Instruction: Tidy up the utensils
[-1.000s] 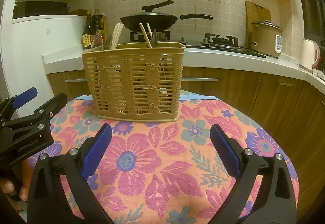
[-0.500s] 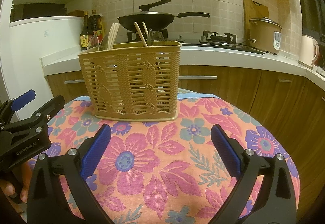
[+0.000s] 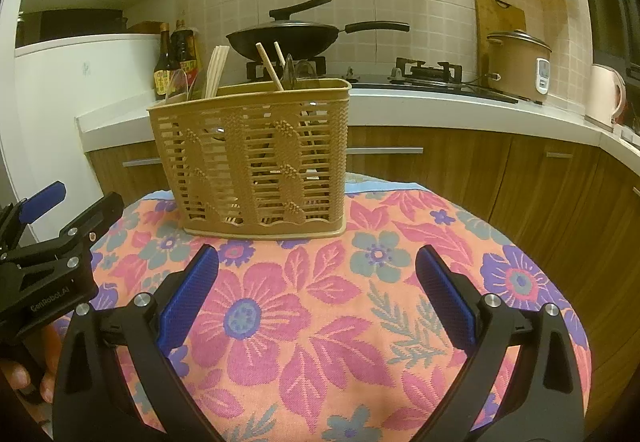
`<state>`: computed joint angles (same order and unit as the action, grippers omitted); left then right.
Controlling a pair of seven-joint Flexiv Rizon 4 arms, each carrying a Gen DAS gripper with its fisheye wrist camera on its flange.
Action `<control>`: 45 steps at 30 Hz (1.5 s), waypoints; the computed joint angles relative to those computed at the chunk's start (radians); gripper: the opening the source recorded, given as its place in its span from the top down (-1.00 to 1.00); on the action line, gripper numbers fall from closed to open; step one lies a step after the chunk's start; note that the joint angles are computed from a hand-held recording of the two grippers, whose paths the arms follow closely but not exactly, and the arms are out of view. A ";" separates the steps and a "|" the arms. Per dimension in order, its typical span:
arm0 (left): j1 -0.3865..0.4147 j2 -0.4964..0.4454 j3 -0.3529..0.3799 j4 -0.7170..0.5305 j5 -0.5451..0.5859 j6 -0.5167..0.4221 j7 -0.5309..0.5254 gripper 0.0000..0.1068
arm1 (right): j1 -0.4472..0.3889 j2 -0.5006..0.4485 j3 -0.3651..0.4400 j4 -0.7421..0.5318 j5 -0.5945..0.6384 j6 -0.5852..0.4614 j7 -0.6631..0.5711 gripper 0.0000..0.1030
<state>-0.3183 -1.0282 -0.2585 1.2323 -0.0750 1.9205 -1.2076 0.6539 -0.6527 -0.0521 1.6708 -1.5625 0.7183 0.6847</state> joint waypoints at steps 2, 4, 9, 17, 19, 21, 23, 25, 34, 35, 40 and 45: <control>-0.001 0.001 0.002 0.000 -0.001 -0.002 -0.001 -0.78 | -0.001 0.000 0.000 0.000 0.000 0.001 0.000 -0.83; 0.002 0.001 -0.001 0.001 0.001 -0.004 -0.001 -0.78 | -0.001 0.000 0.000 0.000 0.000 0.003 0.000 -0.83; -0.002 0.001 0.005 -0.001 0.001 -0.003 0.002 -0.78 | -0.006 -0.002 0.001 -0.001 0.007 0.015 -0.001 -0.84; -0.003 0.001 0.005 -0.001 -0.001 -0.005 0.003 -0.78 | -0.004 -0.002 -0.001 0.000 0.012 0.014 0.000 -0.84; -0.005 0.001 0.007 -0.001 -0.003 -0.006 0.003 -0.78 | -0.003 -0.002 -0.001 0.000 0.018 0.011 -0.003 -0.84; -0.005 0.001 0.007 -0.002 -0.004 -0.010 0.004 -0.78 | -0.004 -0.004 0.000 -0.001 0.024 0.012 -0.008 -0.84; -0.005 0.001 0.008 -0.003 -0.005 -0.010 0.005 -0.78 | -0.005 -0.005 -0.002 -0.003 0.026 0.014 -0.009 -0.84; -0.007 0.001 0.010 -0.003 -0.007 -0.010 0.006 -0.78 | -0.005 -0.004 -0.003 -0.002 0.026 0.016 -0.007 -0.84; -0.019 0.001 0.029 -0.007 -0.029 -0.021 0.005 -0.78 | -0.007 -0.007 -0.004 -0.005 0.031 0.021 0.000 -0.84; -0.022 0.000 0.033 -0.009 -0.032 -0.021 0.006 -0.78 | -0.009 -0.007 -0.004 -0.004 0.032 0.026 0.005 -0.84; -0.026 -0.001 0.038 -0.010 -0.034 -0.019 0.010 -0.79 | -0.011 -0.005 -0.005 -0.001 0.032 0.031 0.015 -0.84; -0.029 0.001 0.042 -0.008 -0.041 -0.021 0.010 -0.79 | -0.005 -0.008 -0.006 -0.007 0.040 0.024 0.001 -0.84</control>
<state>-0.3477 -1.0269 -0.2166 1.2245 -0.1164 1.8995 -1.1976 0.6489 -0.6610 -0.0579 1.6639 -1.5225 0.7424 0.6858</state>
